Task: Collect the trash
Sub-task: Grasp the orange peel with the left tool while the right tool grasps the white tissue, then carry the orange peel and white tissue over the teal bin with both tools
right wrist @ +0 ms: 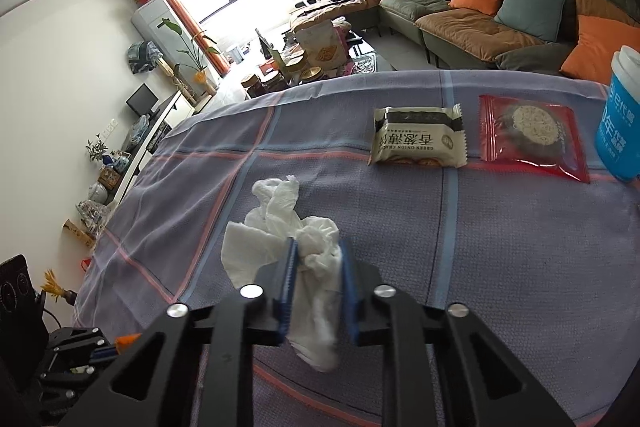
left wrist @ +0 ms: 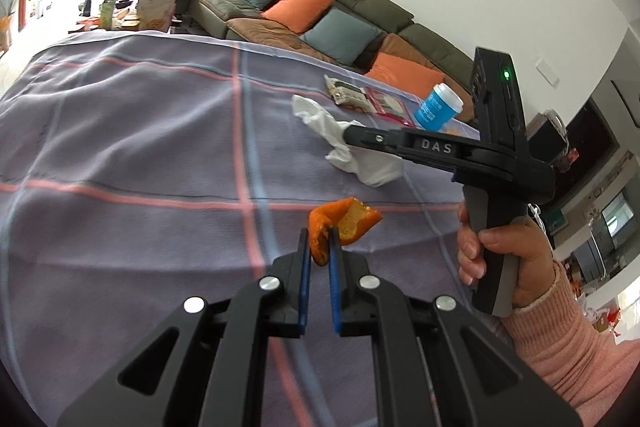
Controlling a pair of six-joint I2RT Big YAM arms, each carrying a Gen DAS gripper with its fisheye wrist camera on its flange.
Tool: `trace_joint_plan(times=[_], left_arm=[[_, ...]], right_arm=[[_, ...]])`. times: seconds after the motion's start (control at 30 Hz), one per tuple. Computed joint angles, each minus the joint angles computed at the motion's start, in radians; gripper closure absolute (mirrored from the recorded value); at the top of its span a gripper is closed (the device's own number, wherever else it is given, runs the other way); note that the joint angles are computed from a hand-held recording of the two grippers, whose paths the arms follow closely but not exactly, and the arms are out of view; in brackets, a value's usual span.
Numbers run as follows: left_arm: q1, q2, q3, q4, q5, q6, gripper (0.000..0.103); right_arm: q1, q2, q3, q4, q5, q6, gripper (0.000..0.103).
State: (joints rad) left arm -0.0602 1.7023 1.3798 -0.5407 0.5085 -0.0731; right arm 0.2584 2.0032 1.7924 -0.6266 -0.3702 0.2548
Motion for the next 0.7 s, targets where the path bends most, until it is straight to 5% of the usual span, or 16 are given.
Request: trace_joint_plan(times=[0.7], left_arm=[[0.123, -0.16, -0.16, 0.07, -0.046, -0.024, 0.093]], right_arm=[[0.044, -0.164, -0.22, 0.257, -0.157, 0.108, 0.089]])
